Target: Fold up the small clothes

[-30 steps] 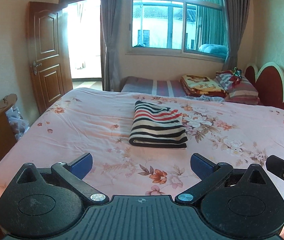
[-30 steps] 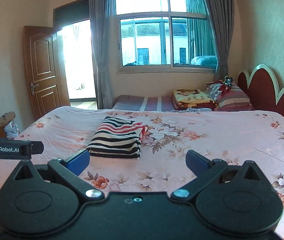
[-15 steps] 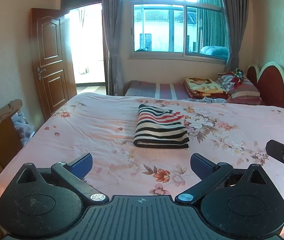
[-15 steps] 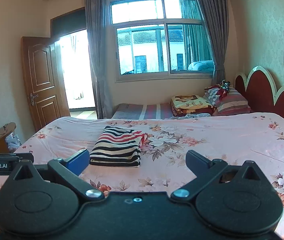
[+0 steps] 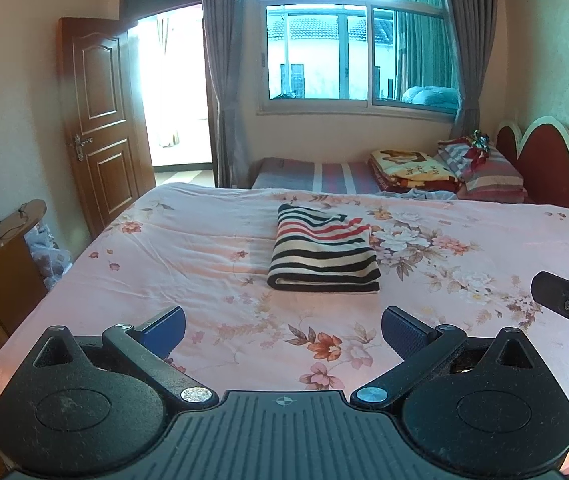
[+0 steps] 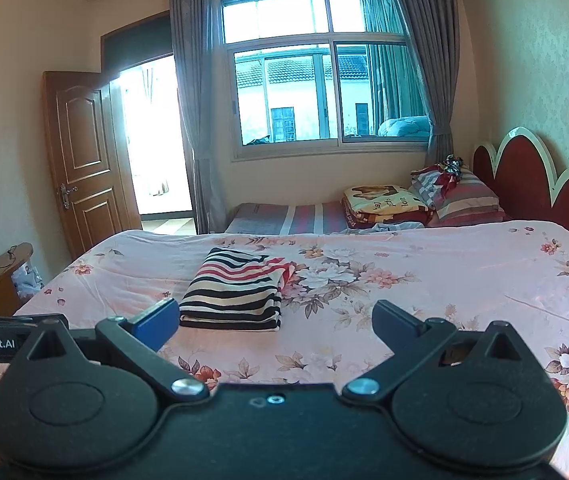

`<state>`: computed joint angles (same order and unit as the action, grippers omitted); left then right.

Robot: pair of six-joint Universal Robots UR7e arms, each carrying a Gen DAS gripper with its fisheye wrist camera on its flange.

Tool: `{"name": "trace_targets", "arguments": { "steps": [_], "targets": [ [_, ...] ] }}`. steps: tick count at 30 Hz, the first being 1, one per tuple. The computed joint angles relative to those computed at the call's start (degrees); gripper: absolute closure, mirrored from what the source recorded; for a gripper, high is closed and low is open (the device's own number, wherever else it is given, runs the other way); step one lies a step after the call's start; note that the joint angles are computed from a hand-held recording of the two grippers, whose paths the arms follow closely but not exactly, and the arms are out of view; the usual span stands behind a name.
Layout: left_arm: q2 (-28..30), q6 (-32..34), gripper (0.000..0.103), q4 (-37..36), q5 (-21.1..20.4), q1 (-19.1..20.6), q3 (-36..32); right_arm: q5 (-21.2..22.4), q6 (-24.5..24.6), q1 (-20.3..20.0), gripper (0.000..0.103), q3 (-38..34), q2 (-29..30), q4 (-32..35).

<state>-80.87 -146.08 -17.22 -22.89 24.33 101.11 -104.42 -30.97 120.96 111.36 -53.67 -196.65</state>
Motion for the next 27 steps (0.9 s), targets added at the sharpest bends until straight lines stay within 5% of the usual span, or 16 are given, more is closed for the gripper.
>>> {"name": "trace_targets", "arguments": {
  "steps": [27],
  "targets": [
    [1.1,-0.3,0.000,-0.3,0.1,0.7,-0.2,0.2,-0.7,-0.1,0.001,-0.1,0.1,0.7]
  ]
}}
